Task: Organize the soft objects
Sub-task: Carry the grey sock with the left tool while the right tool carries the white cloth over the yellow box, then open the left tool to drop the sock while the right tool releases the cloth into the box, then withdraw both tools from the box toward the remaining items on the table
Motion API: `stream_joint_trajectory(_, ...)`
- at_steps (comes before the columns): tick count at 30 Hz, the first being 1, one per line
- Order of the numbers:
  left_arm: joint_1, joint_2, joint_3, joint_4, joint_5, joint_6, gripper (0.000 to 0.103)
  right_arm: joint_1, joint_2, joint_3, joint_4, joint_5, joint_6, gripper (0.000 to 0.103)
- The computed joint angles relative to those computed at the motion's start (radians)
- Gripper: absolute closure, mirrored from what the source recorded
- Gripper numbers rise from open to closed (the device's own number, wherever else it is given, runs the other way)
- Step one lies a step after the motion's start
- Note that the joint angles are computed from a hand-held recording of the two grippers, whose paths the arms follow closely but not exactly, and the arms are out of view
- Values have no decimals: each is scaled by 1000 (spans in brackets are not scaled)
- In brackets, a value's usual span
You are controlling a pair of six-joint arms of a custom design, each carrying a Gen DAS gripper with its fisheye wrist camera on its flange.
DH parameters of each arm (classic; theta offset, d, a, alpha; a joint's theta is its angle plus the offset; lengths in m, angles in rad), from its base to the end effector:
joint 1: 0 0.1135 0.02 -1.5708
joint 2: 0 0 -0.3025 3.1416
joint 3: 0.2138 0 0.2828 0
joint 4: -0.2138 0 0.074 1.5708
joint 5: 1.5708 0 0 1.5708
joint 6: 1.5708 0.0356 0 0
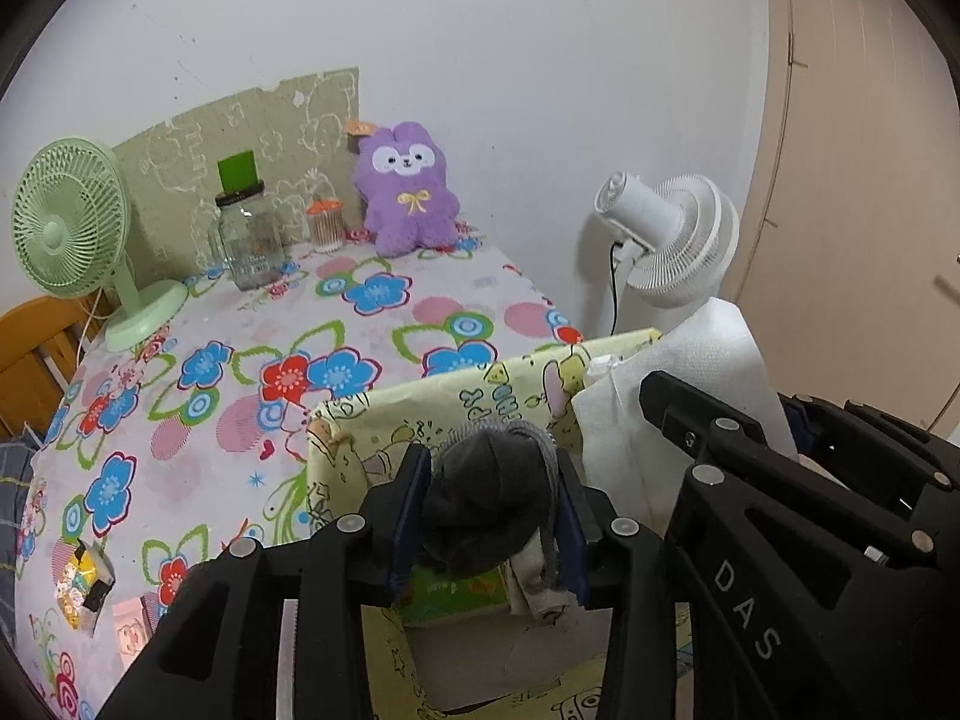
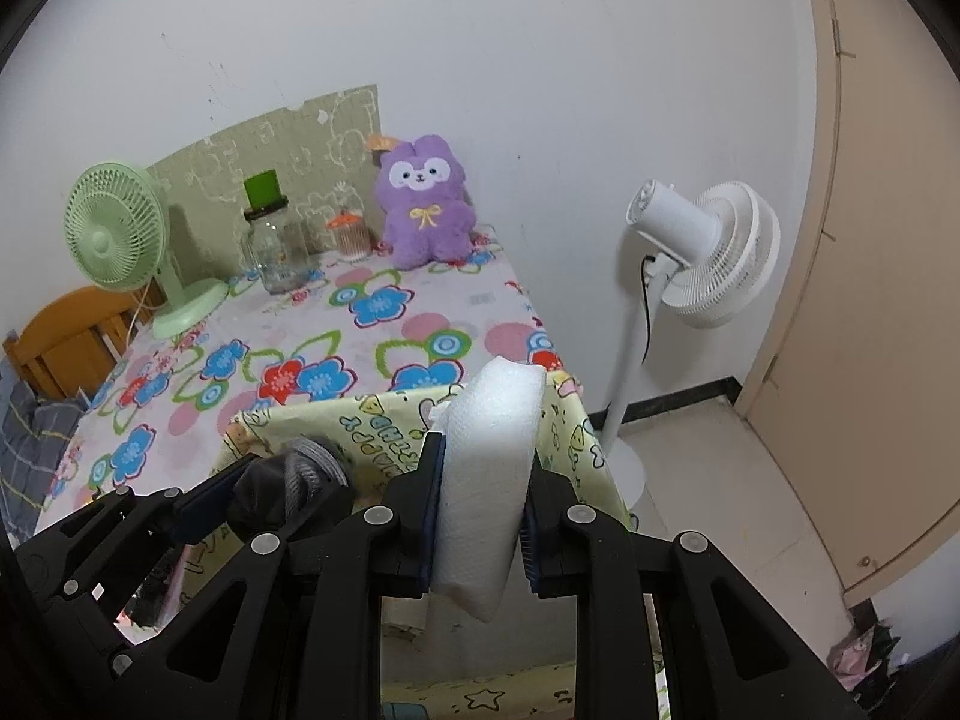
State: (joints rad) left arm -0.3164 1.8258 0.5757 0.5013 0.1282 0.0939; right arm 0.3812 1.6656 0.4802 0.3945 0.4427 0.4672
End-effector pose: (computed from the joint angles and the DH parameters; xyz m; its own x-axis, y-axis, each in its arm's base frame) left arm 0.3031 -0.1040 0.0884 -0.6068 0.2965 -0.7374 0.4565 0.8895 -0.0180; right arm 0.2682 0.0910 0.1056 -0.6147 0.1921 -0.7650 0.2468 0.9680 0.0448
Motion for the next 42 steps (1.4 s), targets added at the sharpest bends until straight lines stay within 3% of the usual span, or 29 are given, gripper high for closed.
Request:
stream_joint_trajectory(1,0,4,4,-9,1,4,60,-3,8,1,7,-4,0,78)
stream_joint_trajectory(4,-1,15,9,-25,-2,14,40,-1,27,4,20,5,-4,76)
stream_joint_trajectory(9,-6,39,16,-38,-2,30,35,-9,83,30,17,-3,-4,69)
stream_joint_trajectory(13,-4,41,17,-43,2,30,30,-11,96,24,36,-13,2,39)
stream_joint_trajectory(22,-1,25,8,-44,0,26,21,8,85,14,51,14,2,20)
stream_joint_trajectory(35,47,-63,-56,-24,40,49,11,94,9,-1,4,121,34,9)
stream_joint_trajectory(42,87,-126,-107,-8,61,66,9,159,-30,-3,-35,174,90,8)
